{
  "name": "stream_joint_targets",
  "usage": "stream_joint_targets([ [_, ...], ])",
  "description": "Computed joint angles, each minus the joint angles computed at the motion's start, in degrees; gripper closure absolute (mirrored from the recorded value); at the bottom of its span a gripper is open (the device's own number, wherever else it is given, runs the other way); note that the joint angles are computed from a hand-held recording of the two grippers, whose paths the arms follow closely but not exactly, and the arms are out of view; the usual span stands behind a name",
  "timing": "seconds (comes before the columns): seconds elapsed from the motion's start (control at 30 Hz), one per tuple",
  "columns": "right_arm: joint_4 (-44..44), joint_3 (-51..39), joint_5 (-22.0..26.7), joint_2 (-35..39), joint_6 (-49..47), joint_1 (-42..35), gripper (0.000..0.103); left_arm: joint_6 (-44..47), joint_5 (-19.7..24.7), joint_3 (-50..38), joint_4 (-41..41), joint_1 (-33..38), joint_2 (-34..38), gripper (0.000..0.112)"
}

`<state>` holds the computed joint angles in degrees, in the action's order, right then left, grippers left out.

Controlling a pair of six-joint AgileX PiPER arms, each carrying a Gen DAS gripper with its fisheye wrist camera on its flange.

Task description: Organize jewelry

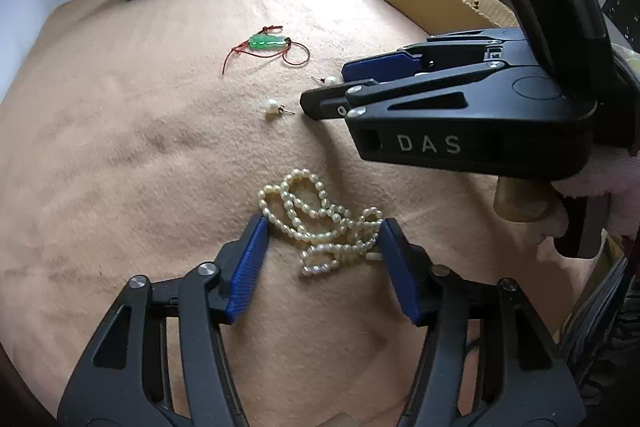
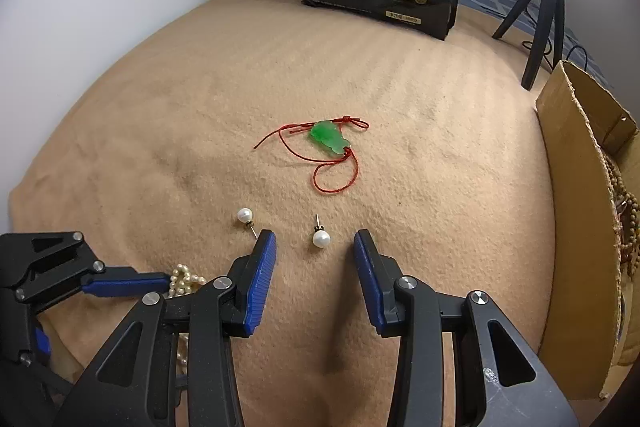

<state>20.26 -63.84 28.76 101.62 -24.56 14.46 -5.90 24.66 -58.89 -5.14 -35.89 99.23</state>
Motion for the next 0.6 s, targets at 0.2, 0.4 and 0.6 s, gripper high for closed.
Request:
stream_joint_targets([
  [0.2,-0.2,-0.6,0.3,0.4,0.0,-0.4,0.08,1.9,-1.0,-1.0,-1.7,2.5,1.4,0.09],
  [0.4,-1.2,-0.5,-0.3,1.0,0.9,0.6,0.096,1.1,-1.2,-1.4,-1.1,2.8,1.6,0.099],
  [0.6,-3.2,-0.5,-0.8,0.4,3.9,1.6,0.096,1.0,0.5,-2.4,-3.3,3.8,1.4,0.107],
])
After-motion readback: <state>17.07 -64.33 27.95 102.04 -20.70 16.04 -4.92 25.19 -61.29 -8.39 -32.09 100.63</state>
